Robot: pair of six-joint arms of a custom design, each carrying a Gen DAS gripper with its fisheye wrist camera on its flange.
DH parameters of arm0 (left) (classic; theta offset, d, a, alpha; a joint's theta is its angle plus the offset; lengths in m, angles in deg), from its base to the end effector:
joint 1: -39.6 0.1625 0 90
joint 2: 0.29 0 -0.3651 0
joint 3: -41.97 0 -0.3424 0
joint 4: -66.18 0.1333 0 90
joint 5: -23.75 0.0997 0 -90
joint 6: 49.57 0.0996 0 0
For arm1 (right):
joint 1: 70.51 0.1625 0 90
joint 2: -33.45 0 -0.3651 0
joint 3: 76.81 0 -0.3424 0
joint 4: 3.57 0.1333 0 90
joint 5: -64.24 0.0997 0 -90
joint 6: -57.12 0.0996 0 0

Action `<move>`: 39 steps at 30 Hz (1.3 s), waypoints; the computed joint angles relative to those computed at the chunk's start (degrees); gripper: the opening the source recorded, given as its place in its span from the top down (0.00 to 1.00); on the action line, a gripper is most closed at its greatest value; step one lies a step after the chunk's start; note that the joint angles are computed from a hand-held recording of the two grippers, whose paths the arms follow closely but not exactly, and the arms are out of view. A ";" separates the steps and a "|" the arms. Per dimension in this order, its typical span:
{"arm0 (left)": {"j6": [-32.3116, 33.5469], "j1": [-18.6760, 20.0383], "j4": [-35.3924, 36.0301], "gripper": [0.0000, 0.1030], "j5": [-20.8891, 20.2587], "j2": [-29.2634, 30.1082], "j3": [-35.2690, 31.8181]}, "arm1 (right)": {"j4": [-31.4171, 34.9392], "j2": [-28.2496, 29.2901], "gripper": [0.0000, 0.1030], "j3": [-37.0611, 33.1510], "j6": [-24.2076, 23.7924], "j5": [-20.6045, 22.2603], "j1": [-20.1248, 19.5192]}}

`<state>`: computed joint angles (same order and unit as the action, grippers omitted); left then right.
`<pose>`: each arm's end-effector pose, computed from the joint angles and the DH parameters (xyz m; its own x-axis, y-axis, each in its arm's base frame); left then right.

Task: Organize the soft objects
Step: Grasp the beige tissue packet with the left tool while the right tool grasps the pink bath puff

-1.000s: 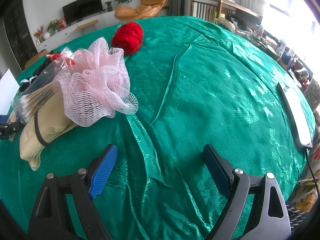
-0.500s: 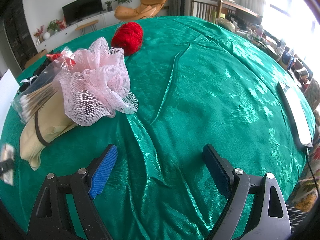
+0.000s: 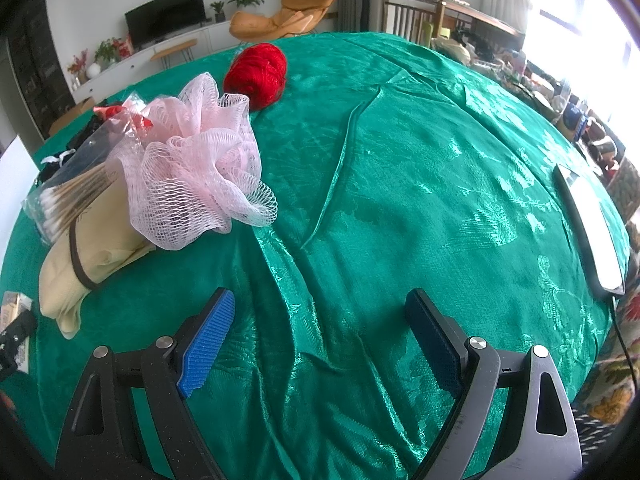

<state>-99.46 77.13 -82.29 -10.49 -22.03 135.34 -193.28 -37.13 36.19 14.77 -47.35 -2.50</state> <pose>-0.2900 -0.4947 -0.1045 -0.7153 -0.0923 -0.6927 0.3495 0.8111 -0.4690 -0.0998 -0.5053 0.3097 -0.6878 0.1319 0.7138 -0.3532 0.7983 -0.4879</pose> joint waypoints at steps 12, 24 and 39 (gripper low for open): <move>-1.37 -0.87 -0.29 0.00 0.05 -1.20 2.59 | -0.61 -0.30 0.13 0.64 0.33 0.44 0.01; -1.38 -0.89 -0.29 0.00 0.06 -1.21 2.64 | 13.72 -9.67 0.14 1.73 5.68 21.76 -3.56; -0.49 -1.76 -5.78 0.48 -7.55 -6.75 7.49 | 35.01 -5.56 0.77 -11.99 4.00 12.65 4.24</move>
